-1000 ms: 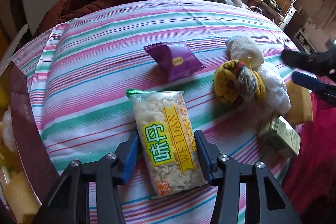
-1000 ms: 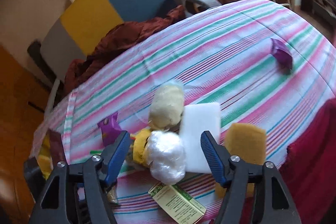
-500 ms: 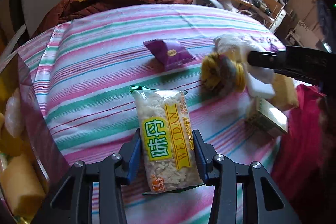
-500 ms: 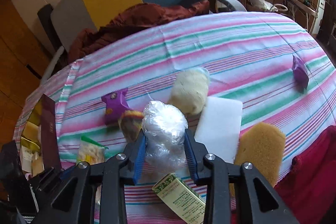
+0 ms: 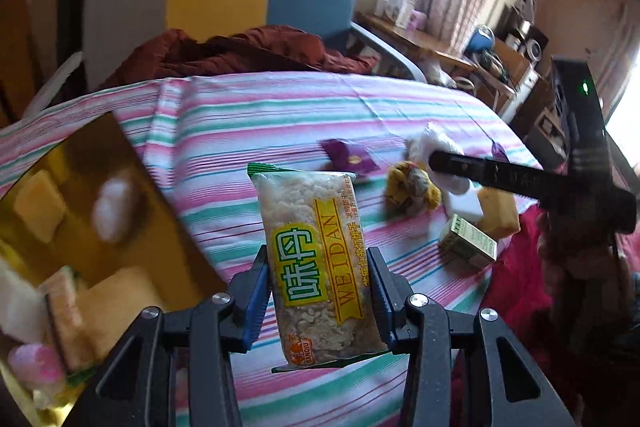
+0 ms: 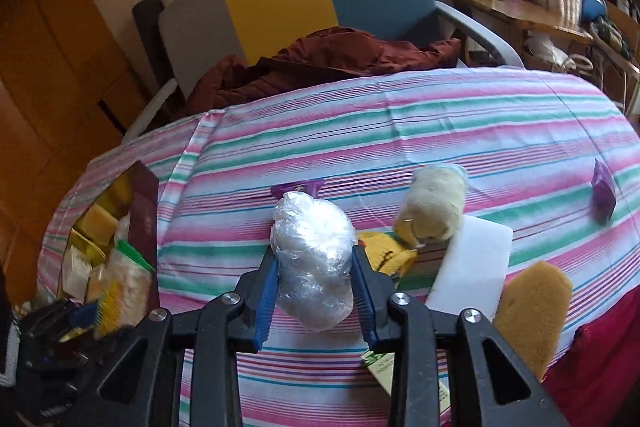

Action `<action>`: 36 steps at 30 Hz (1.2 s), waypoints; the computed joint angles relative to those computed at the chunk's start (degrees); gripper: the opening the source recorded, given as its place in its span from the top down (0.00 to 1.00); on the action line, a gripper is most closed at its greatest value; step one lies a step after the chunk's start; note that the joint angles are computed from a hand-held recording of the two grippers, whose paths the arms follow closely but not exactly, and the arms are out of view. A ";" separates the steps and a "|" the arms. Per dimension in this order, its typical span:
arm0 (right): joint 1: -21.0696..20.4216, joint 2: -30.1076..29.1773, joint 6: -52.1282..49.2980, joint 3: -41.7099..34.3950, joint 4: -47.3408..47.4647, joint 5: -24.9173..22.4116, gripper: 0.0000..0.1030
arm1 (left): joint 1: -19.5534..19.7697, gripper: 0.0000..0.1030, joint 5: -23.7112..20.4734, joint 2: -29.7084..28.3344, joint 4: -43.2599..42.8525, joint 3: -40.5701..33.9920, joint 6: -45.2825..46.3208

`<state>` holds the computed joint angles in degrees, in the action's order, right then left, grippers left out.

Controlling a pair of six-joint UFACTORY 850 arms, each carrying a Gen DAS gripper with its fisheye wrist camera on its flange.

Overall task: Organize objects
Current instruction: 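Carry the snack bag and wrapped ball into the gold tray and release them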

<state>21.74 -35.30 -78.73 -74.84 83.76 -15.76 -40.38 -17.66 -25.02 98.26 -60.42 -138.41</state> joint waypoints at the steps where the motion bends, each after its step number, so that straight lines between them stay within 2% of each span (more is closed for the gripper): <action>1: 0.38 0.31 0.07 0.25 -0.27 -0.46 0.67 | 0.04 0.56 -0.71 1.48 1.32 1.90 -2.27; 5: 2.95 1.79 -1.44 1.27 0.48 -2.17 0.67 | 0.84 0.56 -3.14 5.85 4.04 7.32 -8.60; 13: 9.45 2.00 -0.71 -0.87 -2.70 -6.03 0.67 | 3.07 0.56 -8.32 14.21 4.44 17.71 -15.64; 18: 13.16 -0.04 4.97 -5.36 -9.71 -7.29 0.67 | 5.36 0.55 -9.24 16.72 4.34 22.23 -18.17; 23: 16.75 -4.77 14.72 -14.31 -18.58 -9.43 0.67 | 7.22 0.49 -8.28 17.72 10.23 25.09 -27.67; 26: 18.47 -8.18 18.06 -20.53 -20.59 -11.17 0.61 | 6.85 0.41 -9.13 18.54 8.49 26.42 -27.64; 27: 19.00 -8.89 18.84 -21.84 -20.87 -10.46 0.51 | 6.78 0.41 -9.27 18.90 8.77 27.02 -28.52; 28: 19.48 -9.11 19.99 -22.29 -21.47 -9.25 0.48 | 6.80 0.41 -9.49 19.20 8.68 27.57 -29.00; 32: 20.19 -9.29 22.49 -21.75 -23.63 -9.05 0.47 | 6.13 0.39 -10.86 19.86 4.38 28.79 -26.84; 36: 20.23 -7.94 24.54 -17.99 -26.32 -7.08 0.44 | 4.03 0.31 -14.31 19.77 -3.39 28.34 -20.48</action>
